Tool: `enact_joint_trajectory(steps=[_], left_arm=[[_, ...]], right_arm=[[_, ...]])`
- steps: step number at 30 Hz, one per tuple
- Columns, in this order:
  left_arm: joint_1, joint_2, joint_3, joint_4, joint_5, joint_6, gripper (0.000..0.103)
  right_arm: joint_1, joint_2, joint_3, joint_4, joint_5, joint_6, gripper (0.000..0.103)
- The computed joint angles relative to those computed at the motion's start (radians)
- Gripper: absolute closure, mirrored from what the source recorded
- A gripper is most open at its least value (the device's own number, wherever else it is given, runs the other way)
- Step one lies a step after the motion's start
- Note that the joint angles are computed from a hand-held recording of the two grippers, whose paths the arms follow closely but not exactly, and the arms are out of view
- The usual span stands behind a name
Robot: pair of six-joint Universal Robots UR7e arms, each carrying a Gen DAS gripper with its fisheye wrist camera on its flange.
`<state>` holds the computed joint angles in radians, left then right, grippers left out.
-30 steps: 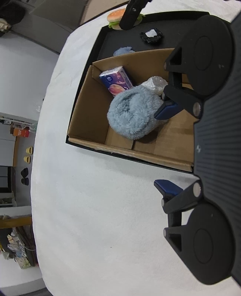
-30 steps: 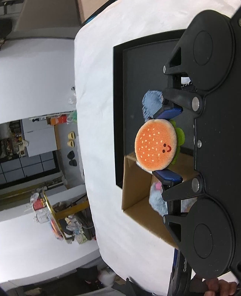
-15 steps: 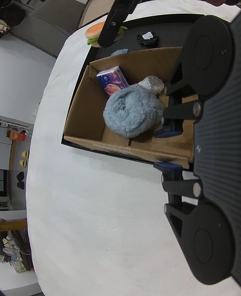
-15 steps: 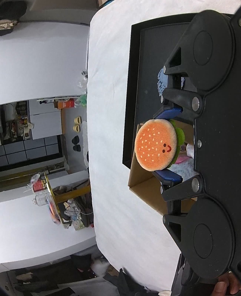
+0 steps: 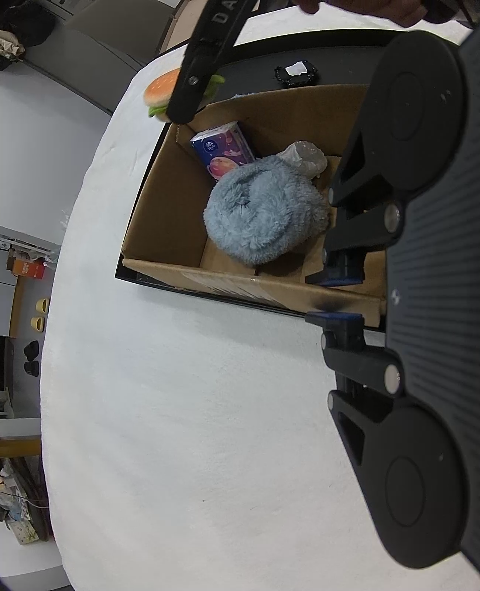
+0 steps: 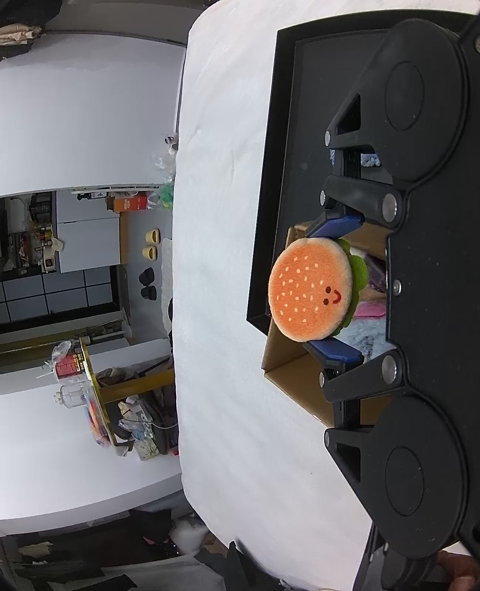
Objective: Organize soft objects
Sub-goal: 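Lift the burger plush with the right gripper over the box, then lower the burger plush into the box and open the right gripper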
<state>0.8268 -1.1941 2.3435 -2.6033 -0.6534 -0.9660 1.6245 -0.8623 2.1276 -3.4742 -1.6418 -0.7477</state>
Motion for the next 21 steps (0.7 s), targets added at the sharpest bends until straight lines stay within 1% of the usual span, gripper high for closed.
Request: enact_joint_trajectory(steps=[3, 4, 5, 7, 12, 21], left_arm=[[0.004, -0.003, -0.001, -0.002, -0.009, 0.002, 0.091], [0.004, -0.003, -0.001, -0.003, -0.012, 0.005, 0.091], [0.003, -0.002, -0.003, 0.002, -0.011, 0.002, 0.091], [0.001, -0.001, -0.005, 0.008, -0.01, 0.0, 0.091], [-0.01, -0.003, -0.003, 0.019, -0.002, -0.012, 0.09], [-0.019, -0.01, -0.01, 0.06, 0.013, -0.04, 0.091]], right_arm=[[0.002, 0.016, -0.005, -0.022, 0.008, -0.023, 0.042], [0.007, 0.023, -0.009, -0.026, -0.003, -0.035, 0.035], [0.01, 0.026, -0.012, -0.023, -0.011, -0.045, 0.034], [0.011, 0.03, -0.008, -0.036, -0.017, -0.054, 0.033], [0.007, 0.019, 0.002, -0.028, -0.02, -0.034, 0.032], [-0.006, -0.008, 0.028, -0.03, -0.005, -0.015, 0.031]])
